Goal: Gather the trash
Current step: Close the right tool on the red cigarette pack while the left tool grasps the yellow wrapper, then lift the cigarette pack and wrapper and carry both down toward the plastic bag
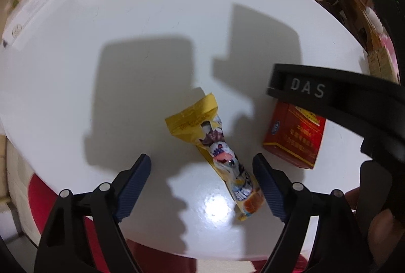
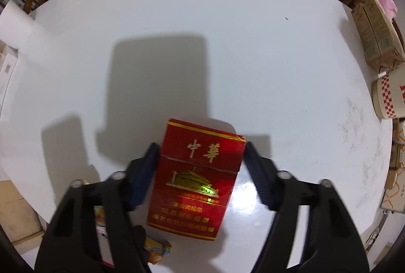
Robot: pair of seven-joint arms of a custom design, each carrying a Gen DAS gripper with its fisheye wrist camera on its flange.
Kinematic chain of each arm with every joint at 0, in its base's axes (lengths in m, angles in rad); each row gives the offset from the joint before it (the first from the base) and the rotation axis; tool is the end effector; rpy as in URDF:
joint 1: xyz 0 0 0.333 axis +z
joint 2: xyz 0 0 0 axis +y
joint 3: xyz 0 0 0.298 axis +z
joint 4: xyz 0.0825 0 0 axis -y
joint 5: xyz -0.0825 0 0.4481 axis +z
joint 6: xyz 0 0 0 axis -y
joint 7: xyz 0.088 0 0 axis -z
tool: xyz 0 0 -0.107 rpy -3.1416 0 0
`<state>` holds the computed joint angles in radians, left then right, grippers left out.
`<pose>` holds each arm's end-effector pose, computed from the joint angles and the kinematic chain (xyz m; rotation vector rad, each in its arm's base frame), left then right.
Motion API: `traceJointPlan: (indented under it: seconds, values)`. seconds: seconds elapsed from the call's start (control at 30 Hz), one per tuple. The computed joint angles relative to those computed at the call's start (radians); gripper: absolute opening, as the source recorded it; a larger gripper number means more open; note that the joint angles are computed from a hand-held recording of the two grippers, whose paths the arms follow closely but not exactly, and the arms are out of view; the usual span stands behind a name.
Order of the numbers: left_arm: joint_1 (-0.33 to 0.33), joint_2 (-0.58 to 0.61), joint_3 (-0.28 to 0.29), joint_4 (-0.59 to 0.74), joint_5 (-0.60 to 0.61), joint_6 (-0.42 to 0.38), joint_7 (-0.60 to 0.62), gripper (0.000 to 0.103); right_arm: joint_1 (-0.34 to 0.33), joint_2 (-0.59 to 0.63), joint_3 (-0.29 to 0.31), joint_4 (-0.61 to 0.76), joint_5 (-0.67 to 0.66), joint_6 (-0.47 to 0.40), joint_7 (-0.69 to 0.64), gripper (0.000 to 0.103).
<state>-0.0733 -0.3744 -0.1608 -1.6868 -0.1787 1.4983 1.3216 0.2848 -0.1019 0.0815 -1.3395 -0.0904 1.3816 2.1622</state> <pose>0.4657 -0.1510 0.7436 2.1945 -2.2131 0.3366 0.5168 0.1901 0.7695 -1.8587 2.3888 -0.2042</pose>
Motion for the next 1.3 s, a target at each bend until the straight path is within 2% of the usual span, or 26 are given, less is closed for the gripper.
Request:
traceJointPlan:
  seconds: [0.17, 0.27, 0.37, 0.47, 0.53, 0.6, 0.77, 0.93, 1.2, 1.3]
  values:
    - [0.004, -0.015, -0.003, -0.011, -0.018, -0.001, -0.065, 0.081, -0.002, -0.002, -0.002, 0.003, 0.005, -0.005, -0.019, 0.059]
    - [0.002, -0.018, -0.016, -0.01, 0.001, 0.002, -0.102, 0.078, -0.008, -0.007, -0.012, -0.008, 0.039, 0.027, -0.015, 0.059]
    - [0.001, -0.015, -0.029, -0.003, 0.032, 0.001, -0.138, 0.066, -0.017, -0.035, -0.021, -0.04, 0.072, 0.047, -0.031, 0.059]
    - [-0.006, -0.016, -0.021, -0.002, 0.011, 0.005, -0.16, 0.054, -0.021, -0.058, -0.023, -0.068, 0.086, 0.057, -0.047, 0.058]
    - [-0.01, -0.018, -0.014, -0.005, -0.003, 0.009, -0.156, 0.032, -0.022, -0.058, -0.021, -0.069, 0.086, 0.058, -0.049, 0.058]
    - [-0.014, -0.016, -0.01, -0.004, -0.009, 0.013, -0.14, 0.026, -0.024, -0.075, -0.021, -0.087, 0.082, 0.063, -0.057, 0.058]
    - [-0.012, -0.025, 0.005, -0.017, -0.011, 0.021, -0.064, 0.021, -0.015, -0.075, -0.004, -0.097, 0.032, 0.08, -0.056, 0.058]
    - [-0.003, -0.045, 0.052, -0.046, -0.073, 0.037, 0.048, 0.02, -0.025, -0.104, -0.018, -0.125, 0.034, 0.093, -0.084, 0.058]
    - [0.029, -0.063, 0.062, -0.045, -0.065, 0.074, 0.177, 0.012, -0.022, -0.146, -0.005, -0.143, 0.006, 0.127, -0.111, 0.058]
    - [0.031, -0.015, 0.053, 0.013, -0.071, 0.083, 0.191, 0.011, -0.023, -0.168, -0.009, -0.16, 0.009, 0.144, -0.111, 0.058]
